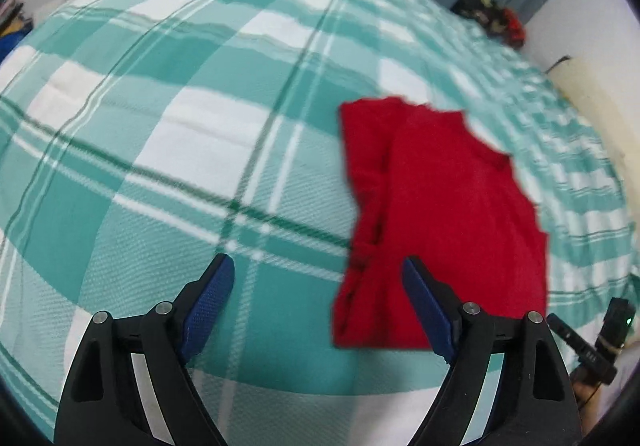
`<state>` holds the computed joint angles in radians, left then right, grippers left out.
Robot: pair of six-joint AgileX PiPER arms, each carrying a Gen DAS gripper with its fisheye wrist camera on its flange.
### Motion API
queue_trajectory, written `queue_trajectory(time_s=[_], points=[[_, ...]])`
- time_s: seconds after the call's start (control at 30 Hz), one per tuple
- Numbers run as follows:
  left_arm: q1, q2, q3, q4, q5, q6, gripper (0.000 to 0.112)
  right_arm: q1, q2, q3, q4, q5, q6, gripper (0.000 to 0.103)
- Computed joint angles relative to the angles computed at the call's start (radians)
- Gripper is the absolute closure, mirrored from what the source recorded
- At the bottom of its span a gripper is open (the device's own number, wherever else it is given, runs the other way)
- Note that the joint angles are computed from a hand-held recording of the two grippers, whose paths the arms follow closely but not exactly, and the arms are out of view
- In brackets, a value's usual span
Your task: Fold small clothes
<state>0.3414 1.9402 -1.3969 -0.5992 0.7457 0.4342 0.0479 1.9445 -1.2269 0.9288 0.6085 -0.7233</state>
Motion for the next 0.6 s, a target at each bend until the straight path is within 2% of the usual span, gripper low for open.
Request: queue_trajectory(time_s=[0.03, 0.13, 0.27, 0.37, 0.43, 0.5, 0.53, 0.57, 0.6], points=[[-0.005, -0.001, -0.007, -0.005, 0.005, 0.011, 0.026, 0.006, -0.052, 0.052, 0.029, -0.039, -0.04, 0.046], [-0.023, 0.046, -0.085, -0.04, 0.054, 0.034, 0.025, 0.013, -0.172, 0.195, 0.184, -0.104, -0.201, 0.043], [-0.044, 0.265, -0.362, -0.006, 0.215, -0.094, 0.026, 0.038, -0.244, 0.333, 0.329, -0.136, -0.324, 0.043], [-0.041, 0.315, -0.417, -0.051, 0.209, -0.1, 0.029, 0.039, -0.239, 0.358, 0.381, -0.134, -0.349, 0.043], [-0.045, 0.345, -0.465, -0.07, 0.248, -0.084, 0.04, 0.037, -0.258, 0.417, 0.48, -0.143, -0.442, 0.043], [-0.062, 0.378, -0.529, -0.032, 0.3, -0.098, 0.066, 0.033, -0.261, 0.448, 0.553, -0.141, -0.511, 0.043], [-0.072, 0.383, -0.545, -0.005, 0.304, -0.111, 0.075, 0.03, -0.257, 0.451, 0.562, -0.138, -0.521, 0.043], [-0.08, 0.38, -0.547, 0.017, 0.308, -0.118, 0.094, 0.027, -0.253, 0.45, 0.567, -0.134, -0.525, 0.043], [-0.083, 0.378, -0.552, 0.026, 0.316, -0.133, 0.099, 0.023, -0.253, 0.45, 0.572, -0.131, -0.529, 0.043]])
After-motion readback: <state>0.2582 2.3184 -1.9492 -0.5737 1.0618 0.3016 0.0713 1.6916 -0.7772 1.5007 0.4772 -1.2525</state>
